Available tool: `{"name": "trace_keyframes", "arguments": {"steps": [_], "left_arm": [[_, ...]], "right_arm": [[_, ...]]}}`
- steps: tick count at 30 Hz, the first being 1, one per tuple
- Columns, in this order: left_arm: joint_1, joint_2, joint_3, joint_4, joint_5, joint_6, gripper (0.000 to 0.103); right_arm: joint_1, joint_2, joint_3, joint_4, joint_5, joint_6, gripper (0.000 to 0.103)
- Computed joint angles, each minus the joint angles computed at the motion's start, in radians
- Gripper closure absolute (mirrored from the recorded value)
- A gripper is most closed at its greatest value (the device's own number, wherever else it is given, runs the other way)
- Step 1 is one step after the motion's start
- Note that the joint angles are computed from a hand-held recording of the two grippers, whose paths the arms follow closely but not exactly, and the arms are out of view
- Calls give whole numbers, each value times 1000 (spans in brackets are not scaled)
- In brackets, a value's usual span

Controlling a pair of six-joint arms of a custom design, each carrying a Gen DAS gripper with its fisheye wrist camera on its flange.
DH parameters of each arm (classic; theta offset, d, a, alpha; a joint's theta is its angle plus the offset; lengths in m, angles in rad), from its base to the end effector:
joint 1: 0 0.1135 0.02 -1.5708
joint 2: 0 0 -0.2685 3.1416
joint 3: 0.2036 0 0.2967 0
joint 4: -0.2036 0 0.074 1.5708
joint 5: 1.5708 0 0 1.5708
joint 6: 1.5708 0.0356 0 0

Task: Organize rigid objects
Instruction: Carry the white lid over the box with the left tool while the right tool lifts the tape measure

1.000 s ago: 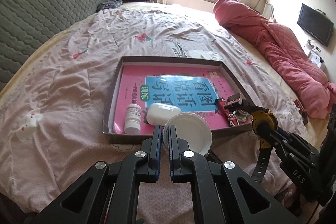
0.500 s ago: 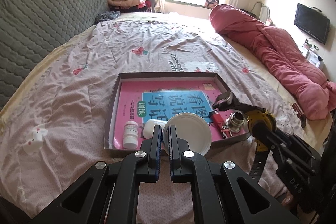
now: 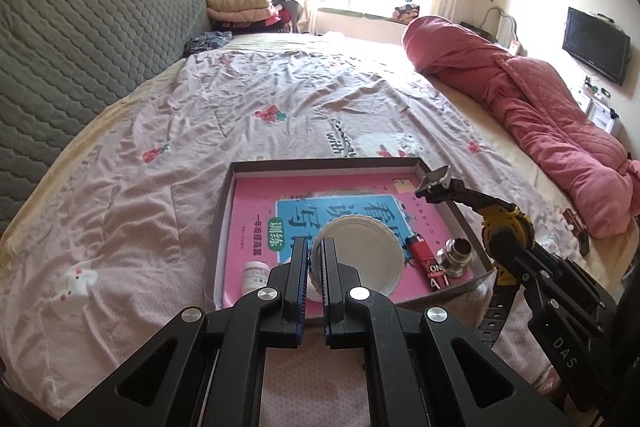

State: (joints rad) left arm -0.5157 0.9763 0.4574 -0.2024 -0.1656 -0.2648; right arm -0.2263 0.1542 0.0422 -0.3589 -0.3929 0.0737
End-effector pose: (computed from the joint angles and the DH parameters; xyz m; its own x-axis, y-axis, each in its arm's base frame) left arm 0.2061 -0.1101 0.1719 -0.6536 0.0738 -0.7533 0.2152 0.9723 -0.0915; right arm 0.1447 -0.0193 0.1334 -0.4501 0.1735 -0.8760 -0.0923 0.9667 0.2389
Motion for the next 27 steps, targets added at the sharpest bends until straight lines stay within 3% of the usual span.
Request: {"name": "trace_keyframes", "arguments": {"steps": [13,27], "left_arm": [[136,102,108,5,40,103,97],[154,301,155,82,67,99,97]], "right_arm": [[70,350,55,329,84,75,82],[74,697,103,609,138,90,82]]}}
